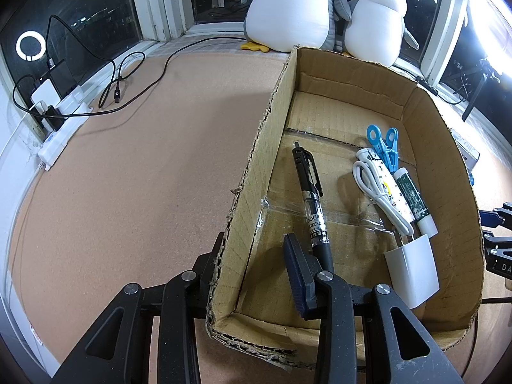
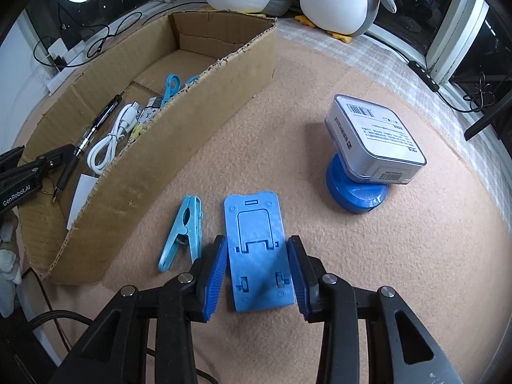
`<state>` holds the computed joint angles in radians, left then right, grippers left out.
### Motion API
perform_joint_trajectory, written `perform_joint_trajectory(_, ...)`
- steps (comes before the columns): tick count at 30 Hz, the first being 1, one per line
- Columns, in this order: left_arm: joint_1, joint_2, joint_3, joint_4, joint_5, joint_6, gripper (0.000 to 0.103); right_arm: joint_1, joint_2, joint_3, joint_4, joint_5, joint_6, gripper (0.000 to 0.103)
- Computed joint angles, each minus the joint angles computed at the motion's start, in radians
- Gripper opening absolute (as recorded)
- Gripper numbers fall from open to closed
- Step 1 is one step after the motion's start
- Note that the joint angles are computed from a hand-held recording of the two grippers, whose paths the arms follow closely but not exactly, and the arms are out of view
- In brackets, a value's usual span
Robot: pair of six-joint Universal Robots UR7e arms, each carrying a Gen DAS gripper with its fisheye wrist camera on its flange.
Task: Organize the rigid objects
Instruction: 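Move the right tool to the blue phone stand and grasp it, then carry the blue phone stand into the box and release it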
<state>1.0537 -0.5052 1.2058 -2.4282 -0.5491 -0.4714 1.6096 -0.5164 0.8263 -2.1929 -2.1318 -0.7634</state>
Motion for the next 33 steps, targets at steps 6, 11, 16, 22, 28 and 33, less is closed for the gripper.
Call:
perform_joint_trajectory(6,0.0,0.0,0.0,0.0,0.0,0.0,0.037,-0.005,-0.021,0.027,-0.023,0.013,0.039,0.033)
perform_joint_trajectory(11,0.0,0.0,0.0,0.0,0.0,0.0,0.037,-0.007,-0.052,0.057,-0.052,0.04,0.065,0.033)
perform_joint_trajectory(16,0.0,0.0,0.0,0.0,0.001,0.0,0.037,-0.002,-0.069,0.055,-0.062,0.075,0.084,0.033)
perform_joint_trajectory(22,0.0,0.001,-0.001,-0.001,0.0,0.0,0.037,0.024,-0.07,0.026,-0.063,0.134,0.082,0.033)
perform_joint_trajectory(28,-0.001,0.0,0.002,-0.002,-0.001,-0.001,0.037,0.053,-0.044,-0.019,-0.029,0.204,0.087,0.033)
perform_joint_trajectory(33,-0.001,0.0,0.002,-0.004,-0.003,-0.002,0.037,0.078,-0.01,-0.05,-0.013,0.237,0.098,0.033)
